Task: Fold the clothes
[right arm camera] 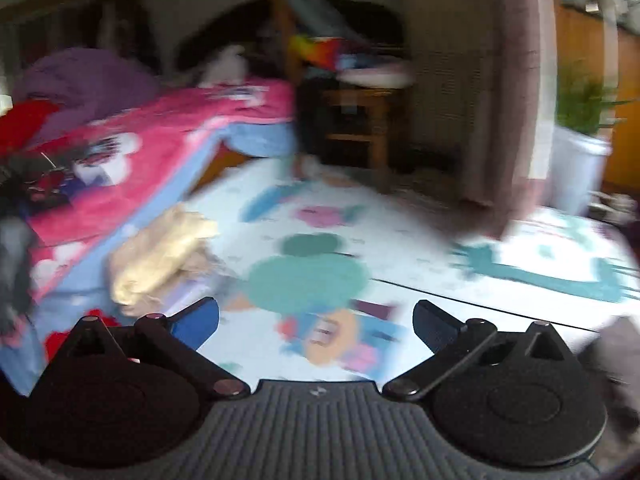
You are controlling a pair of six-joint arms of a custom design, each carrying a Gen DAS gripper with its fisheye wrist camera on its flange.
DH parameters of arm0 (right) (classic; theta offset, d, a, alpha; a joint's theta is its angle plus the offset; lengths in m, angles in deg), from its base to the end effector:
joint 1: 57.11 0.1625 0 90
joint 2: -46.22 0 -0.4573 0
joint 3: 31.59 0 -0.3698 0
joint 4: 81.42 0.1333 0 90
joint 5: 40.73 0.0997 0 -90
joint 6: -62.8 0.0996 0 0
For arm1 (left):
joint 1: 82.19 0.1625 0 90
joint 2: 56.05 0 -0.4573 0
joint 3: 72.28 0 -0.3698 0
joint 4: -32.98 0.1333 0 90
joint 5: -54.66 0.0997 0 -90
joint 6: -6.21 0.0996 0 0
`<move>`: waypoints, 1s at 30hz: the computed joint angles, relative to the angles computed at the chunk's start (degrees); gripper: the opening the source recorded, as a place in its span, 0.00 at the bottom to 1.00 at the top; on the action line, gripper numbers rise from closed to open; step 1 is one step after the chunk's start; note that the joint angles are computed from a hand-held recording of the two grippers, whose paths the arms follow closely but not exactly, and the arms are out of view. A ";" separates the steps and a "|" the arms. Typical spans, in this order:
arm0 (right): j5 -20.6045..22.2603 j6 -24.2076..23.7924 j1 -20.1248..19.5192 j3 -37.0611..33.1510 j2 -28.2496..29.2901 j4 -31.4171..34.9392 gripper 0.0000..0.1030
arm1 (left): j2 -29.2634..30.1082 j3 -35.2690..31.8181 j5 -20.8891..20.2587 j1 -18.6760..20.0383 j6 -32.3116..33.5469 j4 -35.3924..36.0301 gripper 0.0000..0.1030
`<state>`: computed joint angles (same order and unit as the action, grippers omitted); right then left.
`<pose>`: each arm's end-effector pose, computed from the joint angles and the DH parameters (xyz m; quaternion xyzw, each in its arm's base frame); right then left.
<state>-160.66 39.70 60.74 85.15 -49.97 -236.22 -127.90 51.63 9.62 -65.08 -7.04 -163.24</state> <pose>0.2741 -0.3399 0.4951 0.2971 -0.8498 0.3735 0.2239 -0.4039 -0.3375 0.3450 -0.2581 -0.8003 0.5398 0.0386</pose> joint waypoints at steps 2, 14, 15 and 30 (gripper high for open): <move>-3.27 1.30 1.71 0.52 -3.21 -0.97 1.00 | 1.50 -7.05 -0.46 -2.25 -0.24 8.20 0.92; -10.45 16.03 -2.88 9.21 -17.80 -1.36 1.00 | 9.56 -9.18 4.16 -13.31 -34.73 40.94 1.00; -10.58 17.88 -3.60 9.81 -18.64 0.61 1.00 | 9.56 -8.89 4.08 -13.54 -39.14 45.99 1.00; -21.35 23.71 -2.12 17.56 -24.84 12.31 1.00 | 15.81 -13.32 2.00 -13.62 -53.79 74.91 1.00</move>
<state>-182.02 63.42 58.62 102.71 -74.80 -223.91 -112.09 38.30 11.61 -78.70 -60.83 -88.33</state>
